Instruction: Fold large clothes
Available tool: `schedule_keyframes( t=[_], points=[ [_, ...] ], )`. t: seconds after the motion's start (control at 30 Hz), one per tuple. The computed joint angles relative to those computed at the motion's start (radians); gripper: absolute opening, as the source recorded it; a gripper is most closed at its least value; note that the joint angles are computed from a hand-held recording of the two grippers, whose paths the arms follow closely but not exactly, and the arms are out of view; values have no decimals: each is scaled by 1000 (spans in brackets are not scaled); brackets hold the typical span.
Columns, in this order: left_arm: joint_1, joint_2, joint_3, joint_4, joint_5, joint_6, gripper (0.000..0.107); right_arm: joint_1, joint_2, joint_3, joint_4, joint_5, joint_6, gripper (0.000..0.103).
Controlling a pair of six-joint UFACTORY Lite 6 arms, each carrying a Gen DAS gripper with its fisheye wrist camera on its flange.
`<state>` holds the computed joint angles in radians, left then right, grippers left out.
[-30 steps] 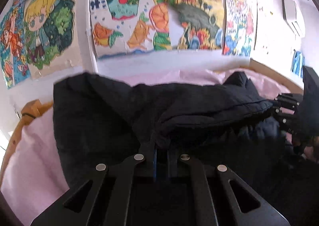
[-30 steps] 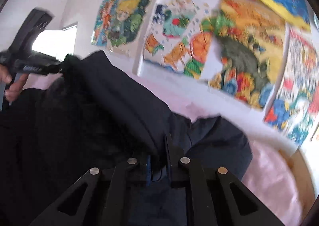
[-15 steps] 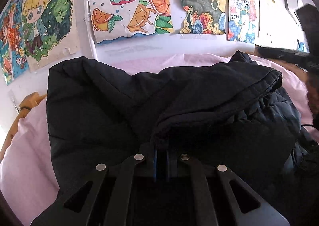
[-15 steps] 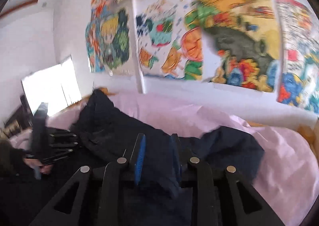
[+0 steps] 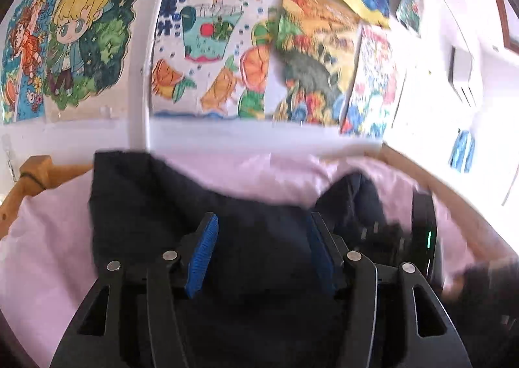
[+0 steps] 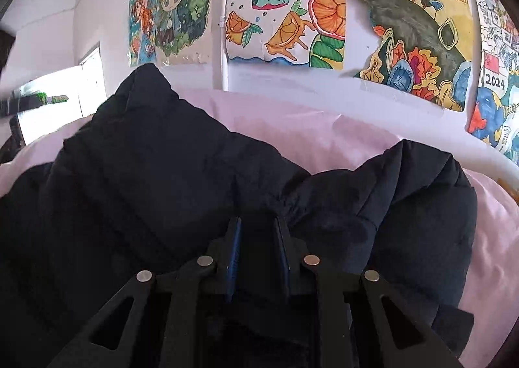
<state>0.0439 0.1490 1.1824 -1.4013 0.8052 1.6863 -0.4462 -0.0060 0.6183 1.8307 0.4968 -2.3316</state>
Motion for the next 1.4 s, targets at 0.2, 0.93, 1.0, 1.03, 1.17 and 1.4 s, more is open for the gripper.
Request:
schedule_keyframes(
  t=[0.2, 0.93, 1.0, 1.03, 1.17, 1.4],
  points=[
    [-227, 324, 324, 286, -482, -444, 51, 61, -15, -79, 298, -29, -311, 20],
    [-59, 353, 136, -223, -347, 101, 66, -70, -5, 1, -137, 80, 76, 25],
    [-57, 285, 28, -335, -335, 311, 66, -98, -43, -11, -200, 103, 122, 30],
    [-60, 248, -27, -374, -343, 415, 66, -116, -62, -18, -223, 118, 137, 34],
    [-94, 275, -37, -400, -416, 491, 68, -162, -107, -62, -198, 122, 92, 37],
    [-117, 324, 6, -378, -458, 441, 68, -55, -49, -58, -58, -20, -38, 37]
  ],
)
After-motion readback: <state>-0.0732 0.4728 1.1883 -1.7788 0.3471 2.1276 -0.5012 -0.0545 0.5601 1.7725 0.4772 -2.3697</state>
